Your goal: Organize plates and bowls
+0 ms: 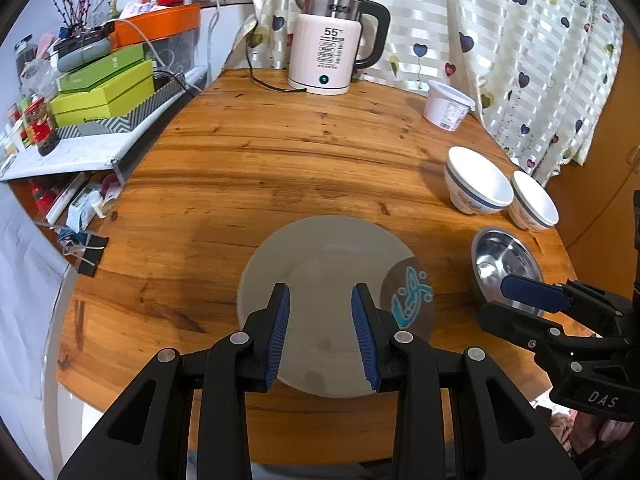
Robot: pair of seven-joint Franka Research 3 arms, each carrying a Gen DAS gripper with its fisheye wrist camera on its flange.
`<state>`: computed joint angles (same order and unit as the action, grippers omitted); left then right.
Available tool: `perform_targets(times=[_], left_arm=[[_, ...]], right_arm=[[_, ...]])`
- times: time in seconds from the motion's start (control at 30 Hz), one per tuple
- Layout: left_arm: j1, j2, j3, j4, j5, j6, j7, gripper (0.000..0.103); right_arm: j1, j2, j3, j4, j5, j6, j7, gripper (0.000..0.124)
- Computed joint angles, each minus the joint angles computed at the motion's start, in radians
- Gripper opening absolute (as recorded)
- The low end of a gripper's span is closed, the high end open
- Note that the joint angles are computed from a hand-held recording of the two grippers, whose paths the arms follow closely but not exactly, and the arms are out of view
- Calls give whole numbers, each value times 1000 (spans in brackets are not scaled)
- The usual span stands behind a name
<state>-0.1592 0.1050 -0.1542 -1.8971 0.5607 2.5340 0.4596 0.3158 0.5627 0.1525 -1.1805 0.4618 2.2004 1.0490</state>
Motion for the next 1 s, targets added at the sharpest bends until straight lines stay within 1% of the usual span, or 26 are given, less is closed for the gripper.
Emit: perform_targets(times=[0.3, 0.47, 0.7, 1.0], left_arm=[[-10, 44, -1, 56, -33, 0, 48, 33], [-13, 67, 1, 87, -54, 6, 76, 33], [-17, 124, 0, 159, -103, 18, 146, 33], [-26, 183, 3, 244, -154, 12, 227, 33]], right_arm=[[-19, -12, -7, -14, 10, 19, 3, 49], [-24, 1, -11, 12, 4, 15, 16, 49], [-34, 20, -17, 44, -4, 16, 39, 49], [-48, 51, -23, 93, -15, 10, 82, 49]])
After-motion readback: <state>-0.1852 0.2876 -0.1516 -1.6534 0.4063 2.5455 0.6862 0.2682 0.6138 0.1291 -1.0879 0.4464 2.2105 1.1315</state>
